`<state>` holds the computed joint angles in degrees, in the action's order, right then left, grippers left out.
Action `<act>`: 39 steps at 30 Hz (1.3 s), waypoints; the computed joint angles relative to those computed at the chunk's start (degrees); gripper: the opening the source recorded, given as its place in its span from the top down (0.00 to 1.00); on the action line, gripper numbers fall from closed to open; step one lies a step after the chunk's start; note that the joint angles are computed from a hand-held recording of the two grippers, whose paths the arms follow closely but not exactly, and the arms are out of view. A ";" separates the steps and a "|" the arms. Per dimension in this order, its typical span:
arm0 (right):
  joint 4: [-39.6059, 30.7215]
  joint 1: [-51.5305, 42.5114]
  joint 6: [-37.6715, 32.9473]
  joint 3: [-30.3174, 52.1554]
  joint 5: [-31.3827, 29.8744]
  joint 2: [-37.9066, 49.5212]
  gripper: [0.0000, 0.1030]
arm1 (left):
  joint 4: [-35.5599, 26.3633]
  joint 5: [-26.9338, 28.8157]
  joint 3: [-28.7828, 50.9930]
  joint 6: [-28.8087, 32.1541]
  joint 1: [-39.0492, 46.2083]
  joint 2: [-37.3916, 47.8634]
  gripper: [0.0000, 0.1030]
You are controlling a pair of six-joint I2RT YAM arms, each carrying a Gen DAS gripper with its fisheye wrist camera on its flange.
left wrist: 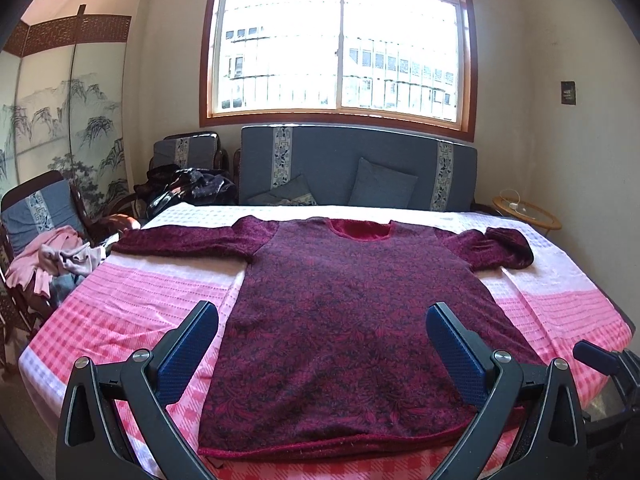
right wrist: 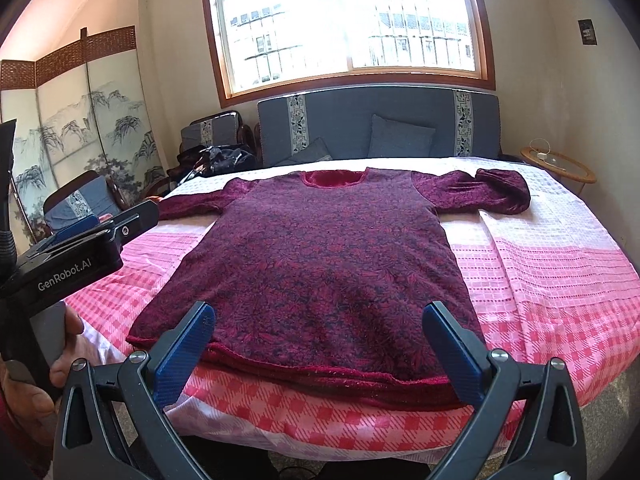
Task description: Fold small clothes
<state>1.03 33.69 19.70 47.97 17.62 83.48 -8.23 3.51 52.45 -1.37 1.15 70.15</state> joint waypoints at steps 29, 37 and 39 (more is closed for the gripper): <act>-8.65 -15.14 -2.71 21.85 -11.61 22.41 0.01 | 0.44 -4.16 13.38 2.36 -4.64 21.39 0.00; -15.96 -27.43 -6.97 40.45 -14.64 34.50 0.14 | -1.18 -3.73 23.10 1.99 -5.42 30.52 0.00; -17.45 -32.29 -4.10 47.17 -22.24 38.71 0.16 | -1.55 -4.18 25.69 1.71 -5.73 33.22 0.00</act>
<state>-16.42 1.40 15.60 95.14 -4.61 122.19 -9.78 -0.67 78.13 0.35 -4.58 103.37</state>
